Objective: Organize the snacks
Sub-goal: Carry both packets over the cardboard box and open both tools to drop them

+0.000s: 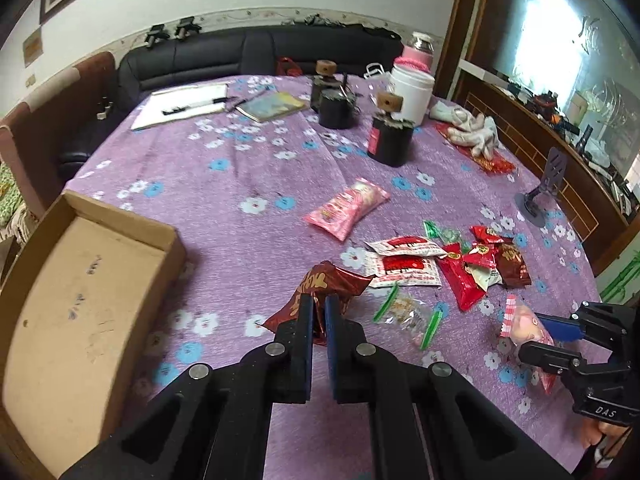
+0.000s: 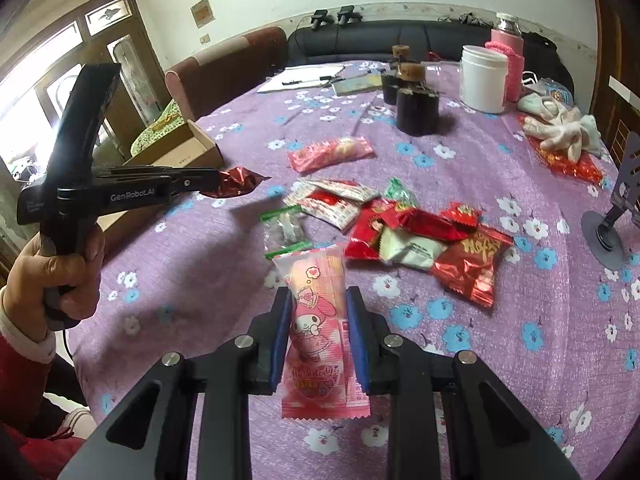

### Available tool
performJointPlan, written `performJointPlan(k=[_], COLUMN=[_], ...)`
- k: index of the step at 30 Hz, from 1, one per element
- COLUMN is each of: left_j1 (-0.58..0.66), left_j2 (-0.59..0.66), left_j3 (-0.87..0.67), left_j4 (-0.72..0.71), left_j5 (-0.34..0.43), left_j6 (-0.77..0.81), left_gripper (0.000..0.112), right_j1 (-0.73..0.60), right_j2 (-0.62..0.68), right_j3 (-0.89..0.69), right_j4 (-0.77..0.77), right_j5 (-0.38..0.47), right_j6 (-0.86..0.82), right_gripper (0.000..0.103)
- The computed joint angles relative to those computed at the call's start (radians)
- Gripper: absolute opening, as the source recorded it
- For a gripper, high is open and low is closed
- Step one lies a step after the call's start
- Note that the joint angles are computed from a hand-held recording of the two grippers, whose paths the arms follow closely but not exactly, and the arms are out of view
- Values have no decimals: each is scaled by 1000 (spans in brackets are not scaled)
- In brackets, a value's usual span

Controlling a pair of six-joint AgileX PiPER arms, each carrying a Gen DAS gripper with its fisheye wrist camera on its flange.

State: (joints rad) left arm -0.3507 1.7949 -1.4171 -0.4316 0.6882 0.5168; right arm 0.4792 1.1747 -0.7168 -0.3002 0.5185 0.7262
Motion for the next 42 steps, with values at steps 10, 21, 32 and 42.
performJointPlan(k=[10,21,32,42], left_j1=[152,443,588,554], left_j2=[-109,-128,-71,-40], left_j3=[57,50,52,60], left_j4=[-107,-182,-183,-79], left_j5=[20,58,34,-33], left_j6=[115,210,245,174], left_gripper=[5,5,5,5], right_j1=[102,189,199,194], right_j2=[92,414,872,1264], right_j3=[-132,-522,-1127,-1742], right_j4=[-62,25,214,254], right_j5=[4,-4,129,441], right_j6=[72,-66,-252,-274], right_gripper=[26,27,27,28])
